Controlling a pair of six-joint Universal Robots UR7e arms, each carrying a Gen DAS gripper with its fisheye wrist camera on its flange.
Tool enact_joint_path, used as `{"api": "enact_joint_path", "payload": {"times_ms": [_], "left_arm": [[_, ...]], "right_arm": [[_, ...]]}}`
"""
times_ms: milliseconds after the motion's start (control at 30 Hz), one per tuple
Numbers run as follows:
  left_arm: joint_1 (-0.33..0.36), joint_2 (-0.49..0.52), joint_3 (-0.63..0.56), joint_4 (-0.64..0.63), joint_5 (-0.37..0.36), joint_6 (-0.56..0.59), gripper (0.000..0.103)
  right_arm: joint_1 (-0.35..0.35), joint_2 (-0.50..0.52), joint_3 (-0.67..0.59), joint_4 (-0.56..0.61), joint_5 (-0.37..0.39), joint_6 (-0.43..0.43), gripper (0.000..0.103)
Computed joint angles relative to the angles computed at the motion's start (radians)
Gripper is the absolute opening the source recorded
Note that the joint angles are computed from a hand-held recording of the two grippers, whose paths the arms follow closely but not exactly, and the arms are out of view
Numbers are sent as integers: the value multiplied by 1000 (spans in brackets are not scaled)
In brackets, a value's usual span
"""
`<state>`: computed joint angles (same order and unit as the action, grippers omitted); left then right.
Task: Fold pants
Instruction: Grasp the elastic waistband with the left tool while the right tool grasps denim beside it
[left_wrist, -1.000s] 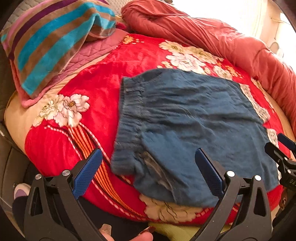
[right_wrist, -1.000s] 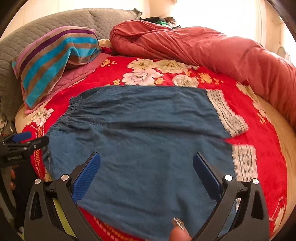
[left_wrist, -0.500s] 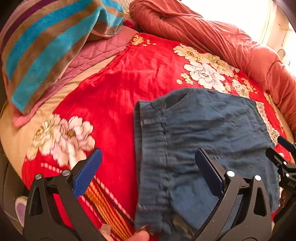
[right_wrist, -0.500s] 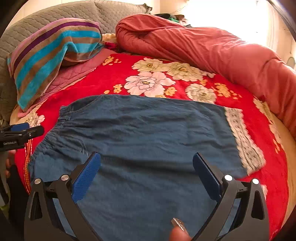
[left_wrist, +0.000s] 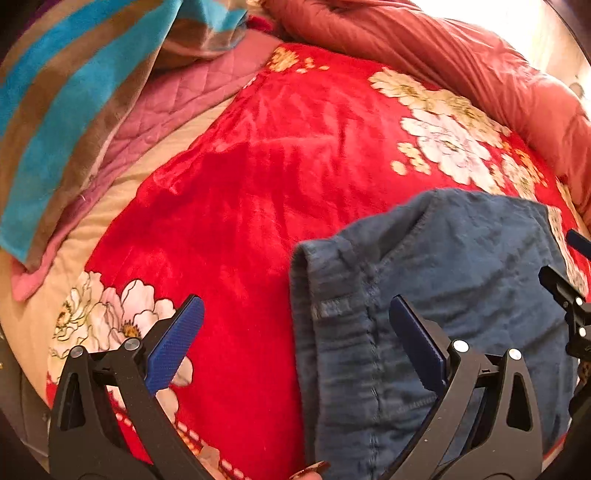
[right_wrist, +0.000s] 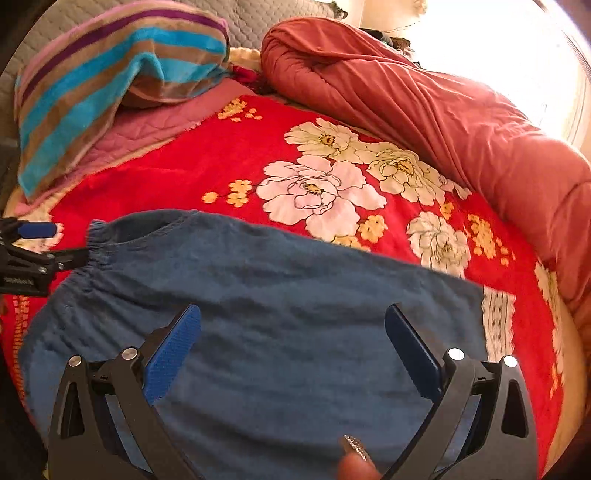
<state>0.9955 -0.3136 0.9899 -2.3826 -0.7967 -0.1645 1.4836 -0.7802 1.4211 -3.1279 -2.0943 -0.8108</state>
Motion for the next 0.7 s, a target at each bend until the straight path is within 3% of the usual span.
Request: {"api": "enact_joint_path", "payload": {"times_ms": [400, 467, 567, 700], "left_arm": [[26, 92, -151, -2, -26, 152, 91], [31, 104, -169, -4, -40, 176, 69], [47, 105, -175, -5, -124, 179, 36], [37, 82, -97, -138, -114, 243, 31]], "right_arm": [[-14, 113, -236, 215, -4, -15, 99], [-13, 142, -281, 239, -12, -40, 99], [-11, 169, -325, 264, -9, -69, 99], [-6, 194, -377, 324, -9, -98, 99]]}}
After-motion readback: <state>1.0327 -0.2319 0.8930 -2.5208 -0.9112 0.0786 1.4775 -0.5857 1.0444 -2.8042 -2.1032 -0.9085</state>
